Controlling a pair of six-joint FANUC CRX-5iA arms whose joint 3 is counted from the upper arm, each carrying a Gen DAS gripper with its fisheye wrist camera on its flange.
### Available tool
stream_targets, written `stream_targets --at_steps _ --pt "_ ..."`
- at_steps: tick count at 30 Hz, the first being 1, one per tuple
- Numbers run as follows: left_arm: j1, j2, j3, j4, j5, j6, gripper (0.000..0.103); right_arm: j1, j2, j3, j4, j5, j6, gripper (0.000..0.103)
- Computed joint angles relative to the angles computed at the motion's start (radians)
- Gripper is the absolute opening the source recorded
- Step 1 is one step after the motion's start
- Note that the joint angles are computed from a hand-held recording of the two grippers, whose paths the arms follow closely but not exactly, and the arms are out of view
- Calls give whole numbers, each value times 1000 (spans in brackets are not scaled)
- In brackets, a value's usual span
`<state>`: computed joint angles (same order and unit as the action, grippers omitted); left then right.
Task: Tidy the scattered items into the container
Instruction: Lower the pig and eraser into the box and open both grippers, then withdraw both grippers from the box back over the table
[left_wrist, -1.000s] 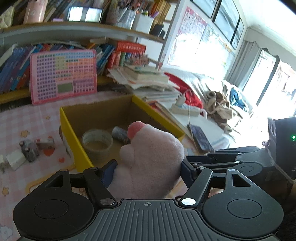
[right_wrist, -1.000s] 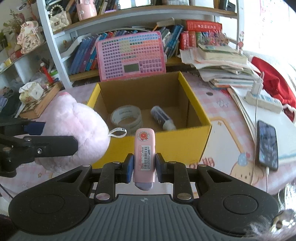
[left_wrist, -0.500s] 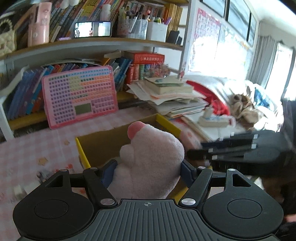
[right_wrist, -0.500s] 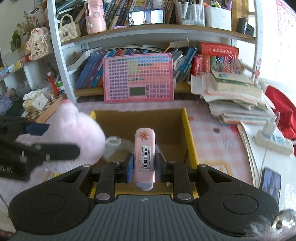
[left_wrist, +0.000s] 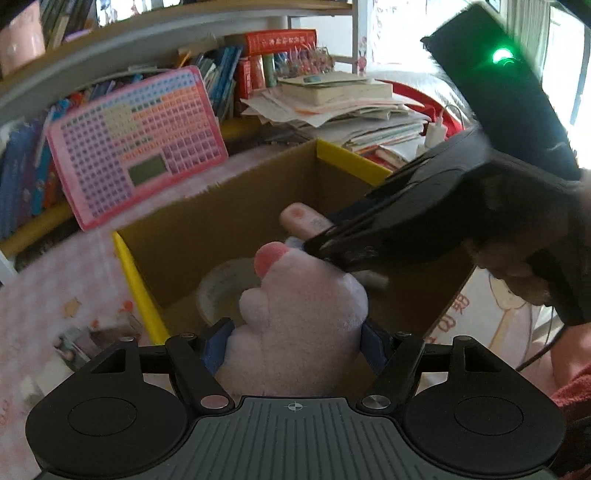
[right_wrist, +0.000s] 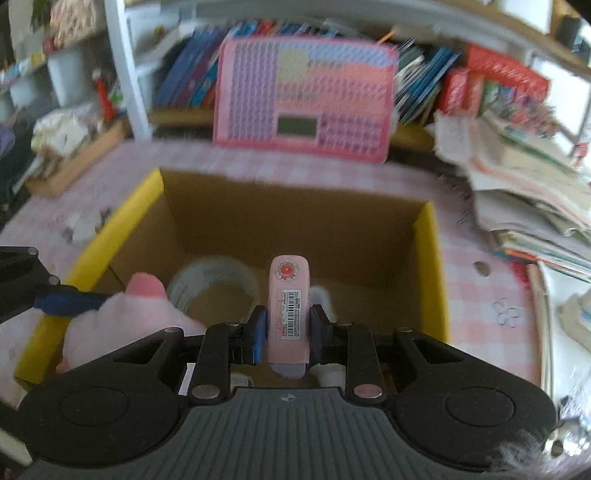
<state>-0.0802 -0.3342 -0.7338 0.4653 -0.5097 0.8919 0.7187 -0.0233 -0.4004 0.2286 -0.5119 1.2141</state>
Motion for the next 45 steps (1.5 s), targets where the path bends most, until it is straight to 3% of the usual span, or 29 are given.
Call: stream_targets --at_steps 4,11,13,15,17,26,31,36,41,45 --pt "30 9 -32 128 -15 -93 71 -6 63 80 -58 -80 95 23" --pt "21 7 -53 183 4 -130 73 -18 101 157 -171 -161 228 23" --pt "19 3 -54 168 12 -114 80 -24 102 167 -196 -170 246 24" --pt "15 -1 -50 137 23 -90 82 -28 94 164 -207 -156 253 44" --pt "10 -10 -40 78 31 -38 85 -28 89 159 -207 -137 249 51" --pt "13 -125 -52 -45 53 74 93 -12 4 56 -141 -16 140 69" --pt "69 -246 -79 -83 20 139 96 21 -80 -74 57 89 -36 70" --pt "154 -360 -128 -35 -15 199 98 37 -158 -202 317 163 -299 70" --pt "214 -412 -158 -15 -35 251 98 3 -231 -341 741 230 -716 75" --pt "271 -456 -190 52 -68 152 98 -40 -283 -418 1048 226 -1061 76"
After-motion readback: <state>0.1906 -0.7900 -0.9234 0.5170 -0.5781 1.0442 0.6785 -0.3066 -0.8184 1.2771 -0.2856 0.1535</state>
